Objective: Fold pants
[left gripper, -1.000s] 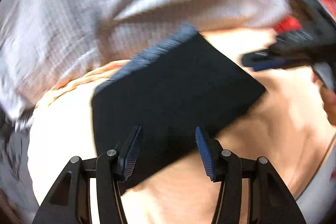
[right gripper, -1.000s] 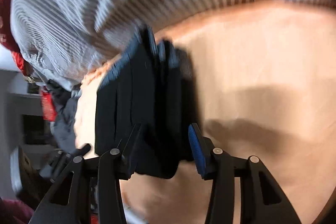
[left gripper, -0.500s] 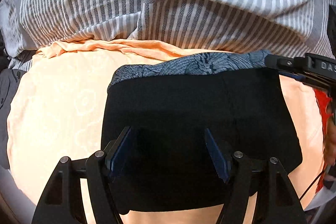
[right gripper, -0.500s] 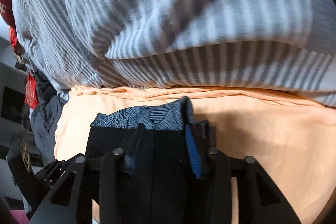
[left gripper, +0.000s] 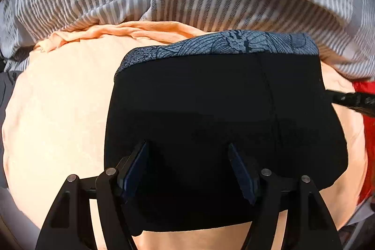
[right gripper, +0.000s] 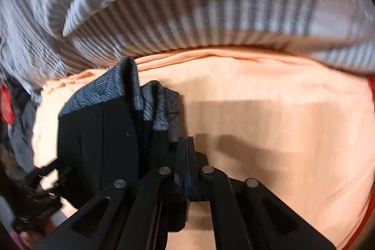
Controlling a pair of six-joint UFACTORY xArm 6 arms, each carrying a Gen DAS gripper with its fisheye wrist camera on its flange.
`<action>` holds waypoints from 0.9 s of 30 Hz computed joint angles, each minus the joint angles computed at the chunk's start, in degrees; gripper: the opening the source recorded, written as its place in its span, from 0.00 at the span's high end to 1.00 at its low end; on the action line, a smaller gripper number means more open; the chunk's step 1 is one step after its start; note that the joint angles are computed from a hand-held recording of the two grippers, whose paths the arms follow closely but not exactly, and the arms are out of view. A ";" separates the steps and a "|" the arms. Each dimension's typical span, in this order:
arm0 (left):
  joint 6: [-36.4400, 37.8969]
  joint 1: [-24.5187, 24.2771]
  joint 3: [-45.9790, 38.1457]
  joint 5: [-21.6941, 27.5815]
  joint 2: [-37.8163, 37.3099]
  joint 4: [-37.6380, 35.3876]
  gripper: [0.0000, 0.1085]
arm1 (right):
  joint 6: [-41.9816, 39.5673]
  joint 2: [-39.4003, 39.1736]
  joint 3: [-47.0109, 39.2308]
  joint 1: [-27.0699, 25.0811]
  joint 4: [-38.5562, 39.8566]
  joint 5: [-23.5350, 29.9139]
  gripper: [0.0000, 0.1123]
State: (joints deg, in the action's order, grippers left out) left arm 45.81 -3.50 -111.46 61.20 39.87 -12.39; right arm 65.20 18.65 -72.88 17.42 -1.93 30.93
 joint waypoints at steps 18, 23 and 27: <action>0.24 0.25 1.09 -1.39 -0.07 -0.61 0.35 | 4.10 1.72 -6.80 7.73 -4.44 4.02 0.78; 1.24 0.13 2.71 -2.50 -0.84 -0.43 0.35 | 5.86 0.88 -2.52 8.02 -1.76 0.80 0.78; 0.86 -0.01 2.62 -2.59 -0.56 -0.21 0.35 | 6.80 0.98 -1.93 8.40 -2.90 0.46 0.78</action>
State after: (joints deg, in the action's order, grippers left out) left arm 46.66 -3.51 -108.84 58.60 39.31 -12.60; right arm 72.00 19.63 -74.81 25.82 -4.83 31.39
